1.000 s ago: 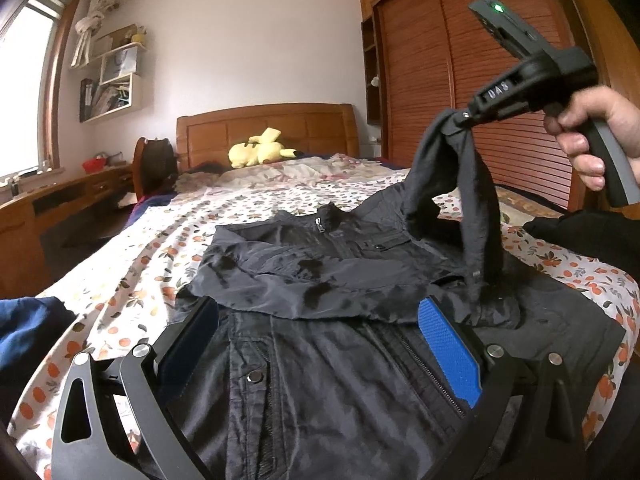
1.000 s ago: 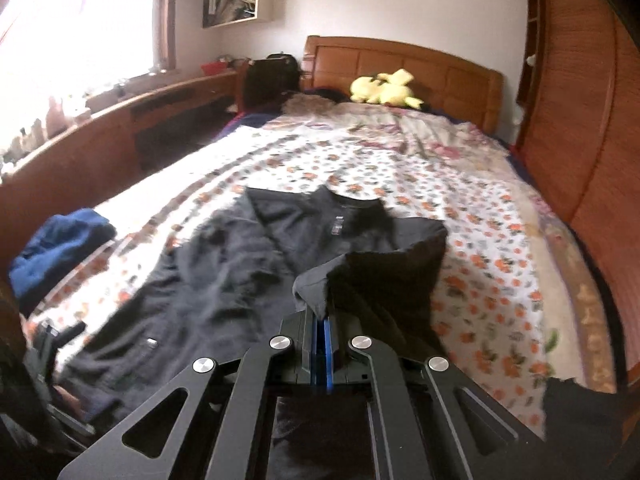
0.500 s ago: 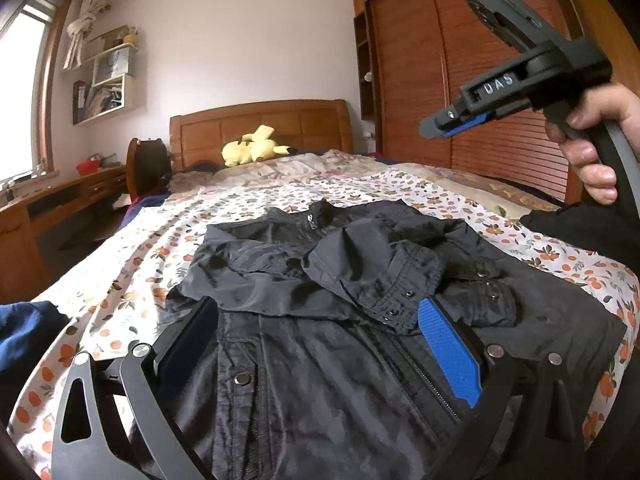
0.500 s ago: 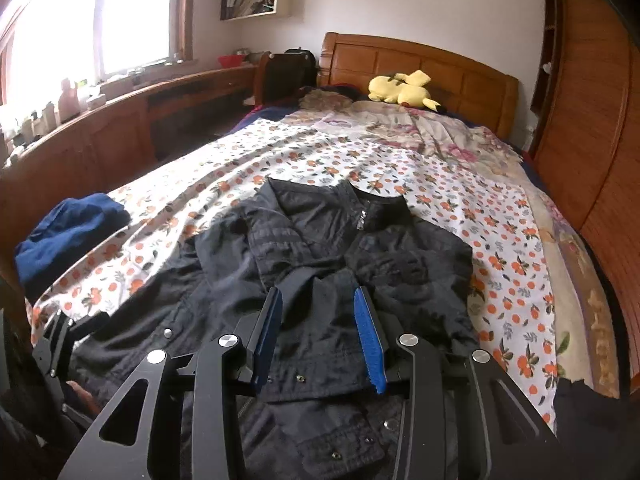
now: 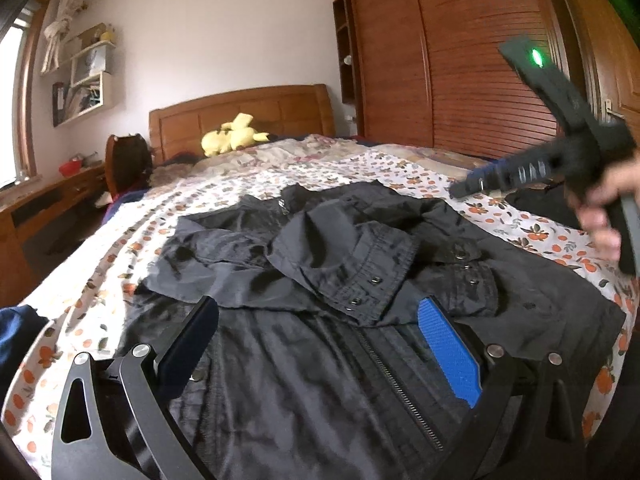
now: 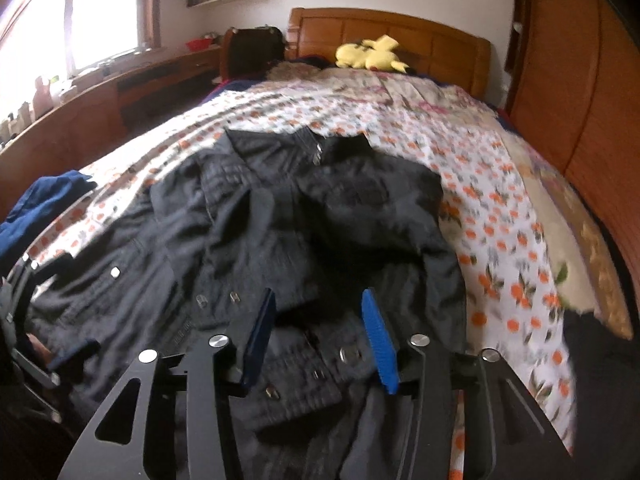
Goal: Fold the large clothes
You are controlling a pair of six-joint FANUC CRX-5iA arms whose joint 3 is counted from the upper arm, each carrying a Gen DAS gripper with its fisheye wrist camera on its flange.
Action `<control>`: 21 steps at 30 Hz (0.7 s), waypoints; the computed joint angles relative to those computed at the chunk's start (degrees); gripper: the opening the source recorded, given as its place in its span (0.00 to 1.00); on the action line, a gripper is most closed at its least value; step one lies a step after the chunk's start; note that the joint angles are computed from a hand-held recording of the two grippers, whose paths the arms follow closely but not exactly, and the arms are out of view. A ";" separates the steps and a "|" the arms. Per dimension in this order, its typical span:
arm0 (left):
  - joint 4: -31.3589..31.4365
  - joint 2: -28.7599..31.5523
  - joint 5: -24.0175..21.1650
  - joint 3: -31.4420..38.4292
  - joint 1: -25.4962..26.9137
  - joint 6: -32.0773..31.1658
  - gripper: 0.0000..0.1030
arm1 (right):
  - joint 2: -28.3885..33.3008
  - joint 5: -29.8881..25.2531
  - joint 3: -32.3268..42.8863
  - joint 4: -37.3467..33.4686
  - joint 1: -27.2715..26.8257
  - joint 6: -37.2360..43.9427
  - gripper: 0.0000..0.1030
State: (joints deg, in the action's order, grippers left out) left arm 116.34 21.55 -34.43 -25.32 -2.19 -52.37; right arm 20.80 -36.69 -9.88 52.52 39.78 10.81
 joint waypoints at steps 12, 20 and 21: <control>-6.05 0.80 1.85 2.22 -1.68 7.88 0.88 | -1.31 4.92 -11.30 11.79 -1.64 -16.41 0.56; -10.80 1.83 6.65 5.49 -3.98 12.69 0.80 | -4.99 9.33 -17.08 23.14 -3.90 -25.73 0.57; -11.72 2.23 7.43 6.12 -4.31 13.67 0.80 | -5.76 9.92 -18.06 24.82 -4.25 -26.90 0.57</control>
State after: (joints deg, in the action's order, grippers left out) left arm 104.62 23.78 -27.00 -19.20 -6.50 -38.70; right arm 15.04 -26.77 -27.94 77.34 35.53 -16.09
